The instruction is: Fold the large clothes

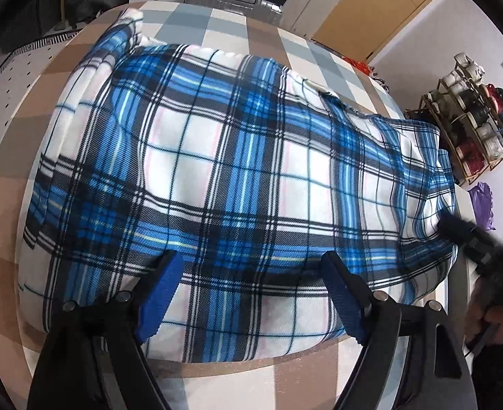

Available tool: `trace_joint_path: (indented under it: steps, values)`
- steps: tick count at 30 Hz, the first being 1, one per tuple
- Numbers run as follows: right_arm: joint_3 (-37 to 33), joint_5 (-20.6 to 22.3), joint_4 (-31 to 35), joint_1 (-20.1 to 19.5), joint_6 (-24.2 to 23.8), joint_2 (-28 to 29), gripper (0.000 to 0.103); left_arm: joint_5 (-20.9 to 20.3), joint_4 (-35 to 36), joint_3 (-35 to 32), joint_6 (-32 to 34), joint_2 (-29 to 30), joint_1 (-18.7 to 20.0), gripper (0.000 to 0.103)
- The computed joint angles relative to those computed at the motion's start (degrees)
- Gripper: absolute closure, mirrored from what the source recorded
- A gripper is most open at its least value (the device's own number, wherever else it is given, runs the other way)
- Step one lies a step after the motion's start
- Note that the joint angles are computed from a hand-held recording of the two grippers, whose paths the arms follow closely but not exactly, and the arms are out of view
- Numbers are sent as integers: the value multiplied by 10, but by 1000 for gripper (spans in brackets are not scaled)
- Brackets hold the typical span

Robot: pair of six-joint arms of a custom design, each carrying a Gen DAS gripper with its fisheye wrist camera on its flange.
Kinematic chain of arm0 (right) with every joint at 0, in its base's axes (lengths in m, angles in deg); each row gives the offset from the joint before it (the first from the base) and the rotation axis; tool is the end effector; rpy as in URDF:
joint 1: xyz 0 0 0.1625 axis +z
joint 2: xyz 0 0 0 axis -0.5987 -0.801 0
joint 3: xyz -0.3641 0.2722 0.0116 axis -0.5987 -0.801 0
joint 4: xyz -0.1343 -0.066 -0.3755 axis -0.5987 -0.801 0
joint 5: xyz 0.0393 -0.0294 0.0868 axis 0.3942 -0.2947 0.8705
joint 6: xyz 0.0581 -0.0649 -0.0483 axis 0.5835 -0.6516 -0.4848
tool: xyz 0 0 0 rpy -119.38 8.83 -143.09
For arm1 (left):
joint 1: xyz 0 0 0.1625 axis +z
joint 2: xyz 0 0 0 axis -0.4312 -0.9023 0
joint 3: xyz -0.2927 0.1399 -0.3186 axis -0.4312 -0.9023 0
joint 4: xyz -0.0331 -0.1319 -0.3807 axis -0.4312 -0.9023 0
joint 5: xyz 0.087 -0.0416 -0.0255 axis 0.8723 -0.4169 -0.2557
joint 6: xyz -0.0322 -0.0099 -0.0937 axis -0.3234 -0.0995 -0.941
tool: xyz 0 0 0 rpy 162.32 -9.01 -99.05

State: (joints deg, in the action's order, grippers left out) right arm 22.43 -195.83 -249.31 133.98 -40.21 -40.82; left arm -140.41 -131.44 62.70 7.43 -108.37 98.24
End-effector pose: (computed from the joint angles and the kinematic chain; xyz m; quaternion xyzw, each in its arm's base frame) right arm 0.1706 -0.6328 0.0994 0.2087 -0.9257 0.1938 0.2487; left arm 0.0000 -0.5966 0.2187 0.0724 0.9660 -0.1447 0.2016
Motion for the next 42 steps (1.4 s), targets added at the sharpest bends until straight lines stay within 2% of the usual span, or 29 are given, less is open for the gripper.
trace_joint_path:
  steps: [2, 4, 6, 7, 10, 11, 13, 15, 17, 20, 22, 24, 26, 28, 31, 33, 36, 39, 42]
  values:
    - [-2, -48, -4, -3, 8, -5, 26, -6, -16, 10, 25, -9, 5, 24]
    - [9, -54, 15, -17, 23, -16, 26, -7, -31, 19, 47, -16, 9, 24]
    - [17, -79, 24, -35, 36, -15, 26, 1, -44, 26, 70, -18, 10, 24]
    - [17, -82, 21, -44, 27, -10, 26, 6, -48, 30, 71, -16, 5, 24]
    - [38, -98, -72, -43, -54, 7, 26, 20, -40, 29, 71, -19, -6, 24]
    - [40, -102, -87, -41, -66, 11, 26, 25, -38, 29, 74, -18, -8, 25]
    - [39, -101, -83, -44, -58, 8, 25, 38, -32, 27, 79, -13, -13, 25]
    - [36, -109, -65, -42, -49, 5, 26, 68, -4, 24, 47, -16, -23, 24]
    - [30, -117, -38, -31, -25, 0, 28, 53, 27, 9, 30, -27, -23, 24]
    - [34, -76, -69, -28, -22, -22, 25, 15, -6, 6, 76, -43, -35, 24]
    - [6, -89, -63, -23, -24, -15, 25, 34, -3, -18, 114, -26, -49, 24]
    - [-29, -100, -29, -23, -17, -7, 25, 65, 27, -64, 136, 11, -55, 24]
    - [-74, -117, -1, -25, -12, 12, 25, 92, 49, -101, 128, 42, -49, 24]
    - [-118, -135, 27, -28, -9, 32, 25, 75, 125, -159, 90, 70, -28, 24]
    - [-170, -155, 97, -35, 9, 57, 23, 60, 188, -209, 50, 100, 2, 25]
    - [-170, -163, 109, -36, 20, 67, 22, 68, 175, -199, 65, 98, -1, 24]
    - [-154, -170, 98, -37, 6, 67, 21, 87, 138, -165, 100, 88, -6, 25]
    - [-137, -151, 142, -42, 38, 46, 20, 70, 88, -118, 124, 60, 0, 25]
    - [-92, -142, 135, -38, 12, 28, 20, 82, 29, -57, 132, 31, -4, 25]
